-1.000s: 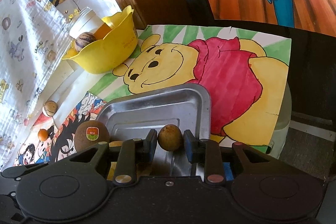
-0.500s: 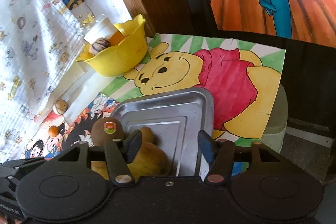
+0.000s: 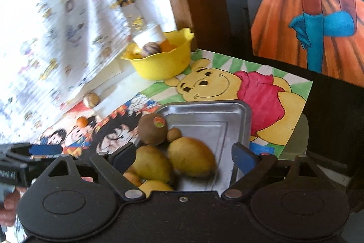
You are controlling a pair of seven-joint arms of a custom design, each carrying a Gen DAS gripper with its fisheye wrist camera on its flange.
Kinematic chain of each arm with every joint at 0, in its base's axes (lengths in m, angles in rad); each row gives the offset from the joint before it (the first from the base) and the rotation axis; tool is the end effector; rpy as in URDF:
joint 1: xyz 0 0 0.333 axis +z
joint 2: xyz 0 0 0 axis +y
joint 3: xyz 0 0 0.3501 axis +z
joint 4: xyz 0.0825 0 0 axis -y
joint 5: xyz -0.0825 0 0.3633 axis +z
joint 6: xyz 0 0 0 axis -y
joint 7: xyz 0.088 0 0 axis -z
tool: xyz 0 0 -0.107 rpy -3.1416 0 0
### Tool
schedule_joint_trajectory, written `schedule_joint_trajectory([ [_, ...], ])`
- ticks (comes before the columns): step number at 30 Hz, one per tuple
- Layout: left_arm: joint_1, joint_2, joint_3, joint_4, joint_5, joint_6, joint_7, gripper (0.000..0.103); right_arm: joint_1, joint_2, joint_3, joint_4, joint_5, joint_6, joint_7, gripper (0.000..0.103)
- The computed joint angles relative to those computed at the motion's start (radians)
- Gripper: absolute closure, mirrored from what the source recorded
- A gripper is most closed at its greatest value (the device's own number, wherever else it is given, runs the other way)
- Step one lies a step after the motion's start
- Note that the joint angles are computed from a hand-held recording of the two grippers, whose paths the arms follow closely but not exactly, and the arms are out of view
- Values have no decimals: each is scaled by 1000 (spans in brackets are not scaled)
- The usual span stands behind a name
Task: Organize fruits
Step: 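Withdraw both tools from the tray toward the loose fruits by the cloth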
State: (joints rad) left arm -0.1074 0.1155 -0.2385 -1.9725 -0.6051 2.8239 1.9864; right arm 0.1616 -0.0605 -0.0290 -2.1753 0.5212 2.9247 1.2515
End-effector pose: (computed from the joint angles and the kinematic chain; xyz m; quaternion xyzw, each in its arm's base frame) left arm 0.5865 -0.1741 0.5365 -0.5660 0.7229 -0.3800 0.1130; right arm 0.5480 0.0411 0.5527 -0.6413 0.6490 -0.1967 0.3590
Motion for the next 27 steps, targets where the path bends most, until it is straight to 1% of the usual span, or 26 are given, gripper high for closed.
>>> schedule_joint_trajectory([
  [3,-7,-50,18,-59,53,27,-55,1,17,-49,10,-43,-18,10,14,4],
  [5,-10,-79,26,-92,57,38,-59,1,32,-82,11,-71,-28,9,28,2],
  [7,-16,-112,37,-131,80,49,-79,1,36,-117,21,-99,-70,1,74,1],
  [10,-25,-157,56,-184,135,59,-126,1,40,-161,35,-130,-147,-31,144,1],
  [12,-30,-188,69,-217,157,57,-145,0,41,-189,46,-147,-198,-68,192,1],
  [16,-41,-243,95,-273,179,39,-157,0,65,-235,50,-179,-240,-129,254,1],
  [21,-63,-305,140,-342,152,24,-127,0,92,-275,61,-216,-271,-181,315,1],
  [25,-60,-333,164,-381,149,-1,-121,1,118,-283,66,-227,-279,-215,348,1],
  [27,-60,-342,181,-400,129,-4,-111,1,126,-280,75,-227,-282,-220,372,1],
])
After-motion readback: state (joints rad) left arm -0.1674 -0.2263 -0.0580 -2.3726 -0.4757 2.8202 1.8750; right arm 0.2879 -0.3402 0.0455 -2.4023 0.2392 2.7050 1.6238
